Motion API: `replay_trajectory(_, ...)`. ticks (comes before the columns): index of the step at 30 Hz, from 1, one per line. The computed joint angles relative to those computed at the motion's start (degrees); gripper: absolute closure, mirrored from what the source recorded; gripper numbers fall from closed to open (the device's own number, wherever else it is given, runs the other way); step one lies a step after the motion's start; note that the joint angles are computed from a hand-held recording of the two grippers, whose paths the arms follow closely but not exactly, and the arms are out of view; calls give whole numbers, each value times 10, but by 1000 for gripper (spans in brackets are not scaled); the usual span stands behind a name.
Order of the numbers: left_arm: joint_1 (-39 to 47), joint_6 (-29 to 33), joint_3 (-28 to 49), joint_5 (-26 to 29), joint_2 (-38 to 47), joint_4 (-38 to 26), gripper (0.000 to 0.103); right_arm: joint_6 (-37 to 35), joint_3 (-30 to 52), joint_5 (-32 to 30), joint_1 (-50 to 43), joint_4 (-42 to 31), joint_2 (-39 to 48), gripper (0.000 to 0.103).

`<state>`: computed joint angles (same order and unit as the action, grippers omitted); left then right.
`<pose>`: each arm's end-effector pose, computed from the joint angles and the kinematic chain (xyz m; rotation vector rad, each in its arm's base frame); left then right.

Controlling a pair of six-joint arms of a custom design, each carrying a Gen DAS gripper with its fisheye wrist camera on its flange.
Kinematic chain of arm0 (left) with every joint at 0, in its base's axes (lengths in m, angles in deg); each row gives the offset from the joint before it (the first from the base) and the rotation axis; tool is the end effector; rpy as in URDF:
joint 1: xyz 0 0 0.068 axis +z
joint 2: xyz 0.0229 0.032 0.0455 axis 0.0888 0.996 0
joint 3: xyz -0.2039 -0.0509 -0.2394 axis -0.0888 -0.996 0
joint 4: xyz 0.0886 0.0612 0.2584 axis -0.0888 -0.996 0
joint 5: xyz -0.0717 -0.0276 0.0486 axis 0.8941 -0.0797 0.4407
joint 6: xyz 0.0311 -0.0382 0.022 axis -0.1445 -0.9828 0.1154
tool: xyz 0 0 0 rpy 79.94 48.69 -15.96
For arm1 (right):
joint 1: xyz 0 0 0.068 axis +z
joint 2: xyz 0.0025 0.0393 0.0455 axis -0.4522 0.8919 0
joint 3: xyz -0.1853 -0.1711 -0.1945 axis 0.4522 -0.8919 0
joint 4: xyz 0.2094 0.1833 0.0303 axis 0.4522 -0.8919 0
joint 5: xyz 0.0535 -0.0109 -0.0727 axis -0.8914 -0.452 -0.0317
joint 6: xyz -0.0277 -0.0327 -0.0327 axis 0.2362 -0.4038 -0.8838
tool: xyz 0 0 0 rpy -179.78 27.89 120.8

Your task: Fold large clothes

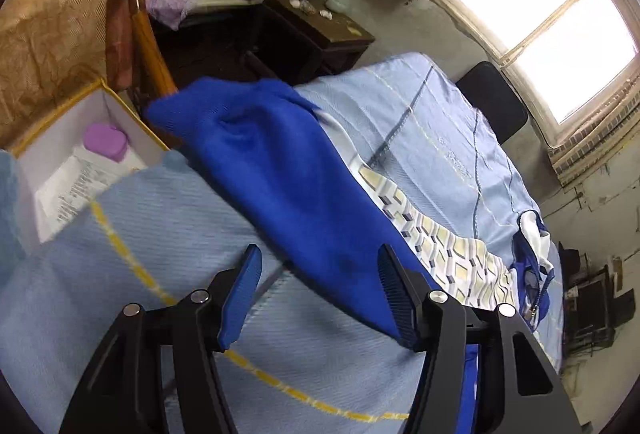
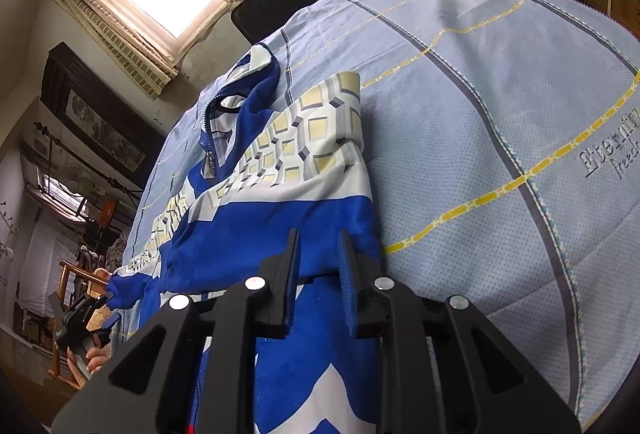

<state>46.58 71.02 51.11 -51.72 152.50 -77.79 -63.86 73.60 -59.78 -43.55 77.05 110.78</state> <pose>0.2891 0.2314 0.1921 -0.8209 2.3605 -0.4636 0.2225 -0.0470 0.1927 0.5329 2.3029 0.7122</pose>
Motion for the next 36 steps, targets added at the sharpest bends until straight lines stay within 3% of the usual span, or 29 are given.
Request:
replay_trajectory(3, -6, 3, -4, -3, 7, 22, 53, 0, 0, -4, -1, -2, 1, 82)
replay_trajectory(5, -13, 9, 6, 0, 21, 22, 83, 1, 1, -8, -1, -3, 2, 82)
replay_trajectory(7, -14, 8, 5, -12, 23, 33, 95, 3, 3, -9, 2, -5, 4, 81)
replay_trajectory(13, -14, 12, -19, -26, -3, 69, 99, 5, 3, -5, 10, -11, -7, 75)
replay_trajectory(23, -115, 93, -81, -181, -153, 100, 100, 12, 4, -14, 18, -17, -18, 75)
replay_trajectory(31, -331, 158, -133, -326, -287, 108, 100, 16, 1, -30, 10, -18, -33, 75)
replay_trajectory(36, -512, 157, -163, -422, -304, 115, 100, 19, 0, -40, -2, -19, -43, 74)
